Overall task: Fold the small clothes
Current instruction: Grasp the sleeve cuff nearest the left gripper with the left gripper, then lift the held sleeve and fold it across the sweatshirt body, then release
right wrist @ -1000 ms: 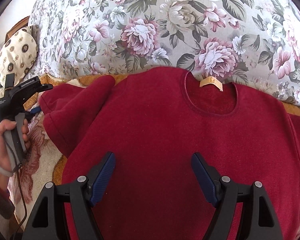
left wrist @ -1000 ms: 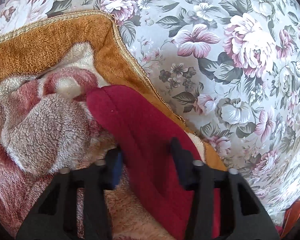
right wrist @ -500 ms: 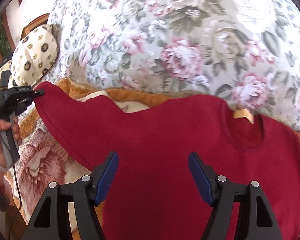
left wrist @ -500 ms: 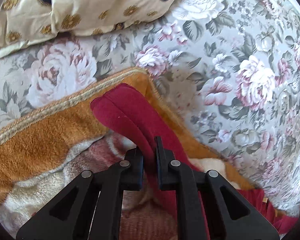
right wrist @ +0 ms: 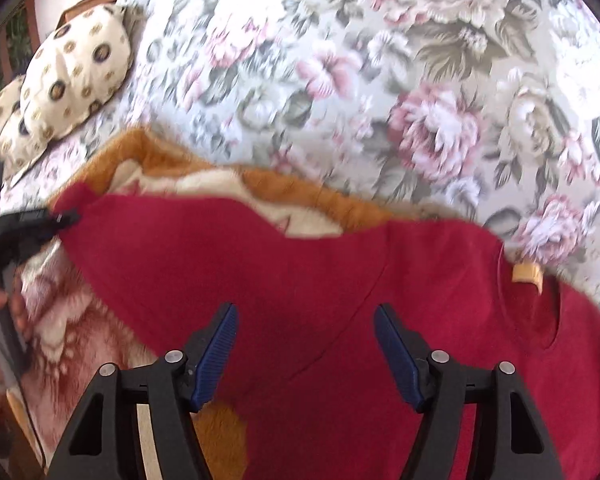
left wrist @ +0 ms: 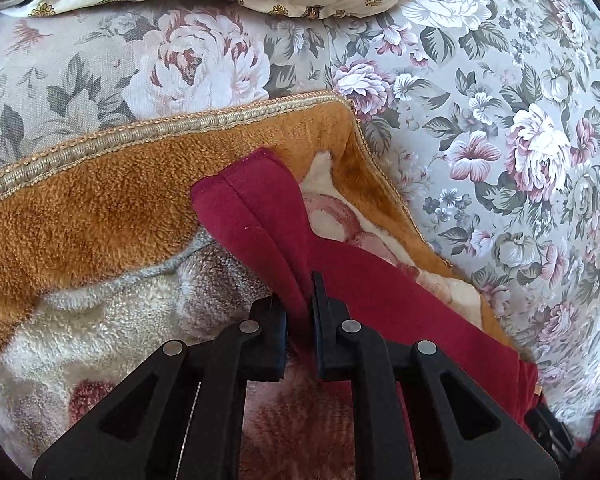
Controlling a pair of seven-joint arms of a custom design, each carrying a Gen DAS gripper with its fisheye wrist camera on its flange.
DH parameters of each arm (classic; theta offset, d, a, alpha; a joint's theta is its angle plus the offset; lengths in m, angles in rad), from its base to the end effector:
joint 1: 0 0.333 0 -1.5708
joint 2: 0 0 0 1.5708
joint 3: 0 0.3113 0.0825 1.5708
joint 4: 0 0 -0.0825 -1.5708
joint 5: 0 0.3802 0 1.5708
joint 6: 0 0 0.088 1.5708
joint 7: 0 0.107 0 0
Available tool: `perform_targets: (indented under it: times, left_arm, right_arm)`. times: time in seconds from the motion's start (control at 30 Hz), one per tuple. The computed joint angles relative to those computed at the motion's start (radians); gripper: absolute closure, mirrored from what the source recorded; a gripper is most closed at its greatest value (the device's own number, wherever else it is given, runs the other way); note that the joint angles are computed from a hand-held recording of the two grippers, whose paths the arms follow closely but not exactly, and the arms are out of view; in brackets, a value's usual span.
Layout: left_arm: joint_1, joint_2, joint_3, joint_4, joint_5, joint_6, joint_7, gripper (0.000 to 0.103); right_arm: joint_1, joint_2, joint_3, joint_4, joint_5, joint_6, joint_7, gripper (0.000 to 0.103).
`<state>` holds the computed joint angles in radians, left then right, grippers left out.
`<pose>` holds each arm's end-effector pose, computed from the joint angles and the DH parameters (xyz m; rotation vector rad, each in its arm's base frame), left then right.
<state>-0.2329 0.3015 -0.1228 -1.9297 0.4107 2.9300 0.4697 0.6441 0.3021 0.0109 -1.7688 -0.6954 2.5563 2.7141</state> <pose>0.6074 -0.2459 0.4105 -2.2857 1.5259 -0.9779 0.5268 0.4153 0.4393 -1.8143 1.8053 -0.6042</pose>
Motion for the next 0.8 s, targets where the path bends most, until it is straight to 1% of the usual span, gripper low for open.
perform_targets:
  times: [0.03, 0.07, 0.1, 0.17, 0.2, 0.23, 0.27, 0.33, 0.37, 0.4, 0.43, 0.47, 0.5, 0.57, 0.6, 0.63, 0.67, 0.7, 0.73, 0.77, 0.8]
  left_arm:
    - [-0.001, -0.009, 0.004, -0.017, 0.003, 0.014, -0.009, 0.094]
    - [0.002, -0.017, 0.003, -0.032, 0.001, 0.029, -0.012, 0.094]
    - [0.008, -0.023, 0.0, -0.046, -0.005, 0.044, -0.011, 0.094]
    - [0.03, -0.025, -0.019, -0.067, -0.038, 0.067, 0.011, 0.094]
    - [0.034, -0.022, -0.022, -0.069, -0.047, 0.072, 0.018, 0.094]
    - [0.04, -0.018, -0.026, -0.073, -0.06, 0.084, 0.024, 0.094]
    - [0.039, -0.016, -0.025, -0.076, -0.068, 0.092, 0.024, 0.094]
    - [0.029, -0.017, -0.014, -0.081, -0.07, 0.104, 0.015, 0.093]
    - [0.025, -0.018, -0.009, -0.084, -0.069, 0.107, 0.012, 0.092]
    - [0.027, -0.02, -0.01, -0.091, -0.073, 0.119, 0.011, 0.091]
    - [0.036, -0.022, -0.017, -0.101, -0.088, 0.138, 0.013, 0.087]
    - [0.052, -0.023, -0.032, -0.109, -0.108, 0.149, 0.025, 0.082]
    - [0.076, -0.022, -0.056, -0.119, -0.139, 0.169, 0.04, 0.08]
    - [0.135, -0.019, -0.119, -0.134, -0.201, 0.196, 0.089, 0.078]
    - [0.165, -0.016, -0.152, -0.133, -0.233, 0.195, 0.116, 0.078]
    - [0.181, -0.014, -0.172, -0.129, -0.257, 0.189, 0.135, 0.075]
    - [0.203, -0.01, -0.199, -0.125, -0.285, 0.185, 0.161, 0.069]
    - [0.232, -0.004, -0.234, -0.12, -0.319, 0.187, 0.191, 0.065]
    - [0.247, 0.001, -0.253, -0.116, -0.344, 0.196, 0.21, 0.057]
    - [0.231, 0.001, -0.24, -0.116, -0.357, 0.209, 0.207, 0.049]
    - [0.185, 0.0, -0.191, -0.111, -0.346, 0.216, 0.177, 0.046]
  right_arm:
    - [0.002, 0.018, -0.004, 0.028, -0.001, -0.024, -0.001, 0.065]
    - [0.002, 0.051, -0.004, 0.075, 0.013, -0.066, -0.02, 0.067]
    - [-0.001, 0.087, -0.002, 0.123, 0.038, -0.1, -0.05, 0.067]
    - [-0.028, 0.171, 0.021, 0.215, 0.143, -0.123, -0.16, 0.067]
    - [-0.025, 0.206, 0.018, 0.25, 0.168, -0.138, -0.19, 0.067]
    - [0.008, 0.211, -0.019, 0.253, 0.122, -0.123, -0.166, 0.067]
    - [0.018, 0.222, -0.032, 0.27, 0.121, -0.133, -0.184, 0.067]
    - [0.018, 0.225, -0.034, 0.291, 0.166, -0.161, -0.215, 0.067]
    - [0.018, 0.21, -0.035, 0.28, 0.188, -0.154, -0.208, 0.067]
    - [0.018, 0.194, -0.037, 0.26, 0.196, -0.127, -0.201, 0.067]
    - [0.022, 0.179, -0.04, 0.237, 0.194, -0.093, -0.193, 0.067]
    - [0.027, 0.172, -0.04, 0.227, 0.191, -0.075, -0.197, 0.067]
    - [0.03, 0.176, -0.037, 0.231, 0.194, -0.072, -0.208, 0.067]
    - [0.026, 0.204, -0.021, 0.257, 0.23, -0.089, -0.258, 0.066]
    - [0.034, 0.228, -0.026, 0.288, 0.233, -0.118, -0.277, 0.066]
    - [0.051, 0.236, -0.044, 0.299, 0.209, -0.122, -0.274, 0.064]
    - [0.053, 0.248, -0.041, 0.332, 0.222, -0.162, -0.3, 0.064]
    - [0.052, 0.25, -0.037, 0.346, 0.239, -0.179, -0.311, 0.064]
    - [0.048, 0.242, -0.035, 0.34, 0.253, -0.161, -0.307, 0.064]
    - [0.04, 0.221, -0.033, 0.304, 0.264, -0.104, -0.301, 0.064]
    - [0.038, 0.212, -0.031, 0.286, 0.271, -0.073, -0.302, 0.063]
